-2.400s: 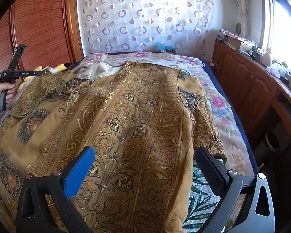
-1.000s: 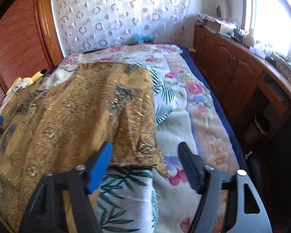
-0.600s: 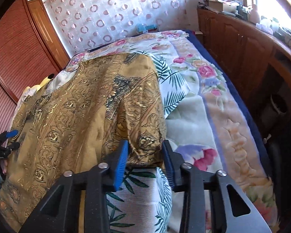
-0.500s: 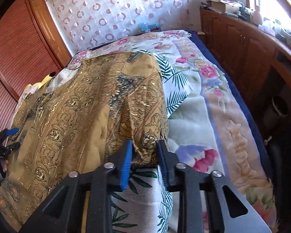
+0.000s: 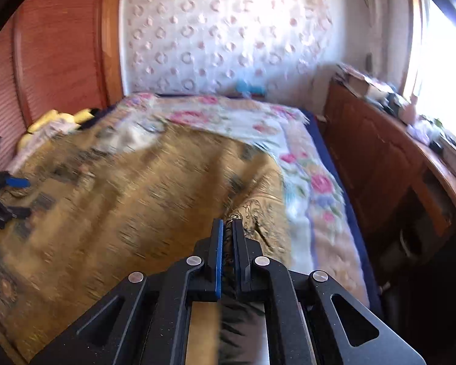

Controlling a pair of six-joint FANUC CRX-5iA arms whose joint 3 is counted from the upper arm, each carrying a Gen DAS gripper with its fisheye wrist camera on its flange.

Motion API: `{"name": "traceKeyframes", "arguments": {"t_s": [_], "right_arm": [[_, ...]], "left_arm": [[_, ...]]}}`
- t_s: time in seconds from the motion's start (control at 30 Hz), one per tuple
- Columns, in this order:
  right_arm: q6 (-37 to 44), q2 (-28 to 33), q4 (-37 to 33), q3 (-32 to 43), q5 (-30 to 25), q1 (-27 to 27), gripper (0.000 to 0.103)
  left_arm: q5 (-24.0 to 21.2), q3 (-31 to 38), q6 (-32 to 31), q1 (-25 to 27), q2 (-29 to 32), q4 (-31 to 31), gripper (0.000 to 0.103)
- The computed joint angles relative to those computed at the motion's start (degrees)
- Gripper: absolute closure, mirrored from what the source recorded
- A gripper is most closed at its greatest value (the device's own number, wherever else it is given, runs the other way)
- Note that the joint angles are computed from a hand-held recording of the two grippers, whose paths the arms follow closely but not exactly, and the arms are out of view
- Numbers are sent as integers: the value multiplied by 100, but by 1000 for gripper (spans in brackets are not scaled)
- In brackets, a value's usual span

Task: Fold small clothes
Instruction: 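Grasp the opposite shirt side with the right gripper, fold it inward, release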

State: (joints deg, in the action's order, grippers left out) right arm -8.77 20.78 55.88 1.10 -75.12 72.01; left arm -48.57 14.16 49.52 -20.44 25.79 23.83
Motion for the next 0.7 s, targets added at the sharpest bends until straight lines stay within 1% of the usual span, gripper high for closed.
{"name": "traceKeyframes", "arguments": {"t_s": [0.1, 0.2, 0.27, 0.3, 0.4, 0.47, 0.57, 0.6, 0.7], "right_arm": [[212, 135, -52, 137, 355, -20, 98], [416, 293, -348, 251, 610, -54, 98], [505, 353, -561, 265, 762, -100, 98], [537, 378, -664, 263, 818, -117, 98], [505, 379, -800, 185, 950, -150, 98], [442, 337, -782, 121, 1030, -176, 98], [378, 266, -794, 63, 1115, -205, 97], [309, 234, -776, 29, 1117, -189, 97], [241, 129, -767, -18, 1021, -145, 92]], "left_arm": [[-4, 10, 7, -3, 5, -3, 0], [-2, 3, -4, 5, 3, 15, 0], [93, -54, 36, 2, -40, 8, 0], [196, -137, 23, 9, -95, 39, 0], [731, -558, -145, 28, -372, 272, 0], [1079, -905, -449, 50, -593, 691, 0], [1412, -1281, -819, 62, -834, 1274, 0], [1536, -1452, -1003, 62, -939, 1571, 0], [1701, -1731, -1321, 61, -1138, 2062, 0]]}}
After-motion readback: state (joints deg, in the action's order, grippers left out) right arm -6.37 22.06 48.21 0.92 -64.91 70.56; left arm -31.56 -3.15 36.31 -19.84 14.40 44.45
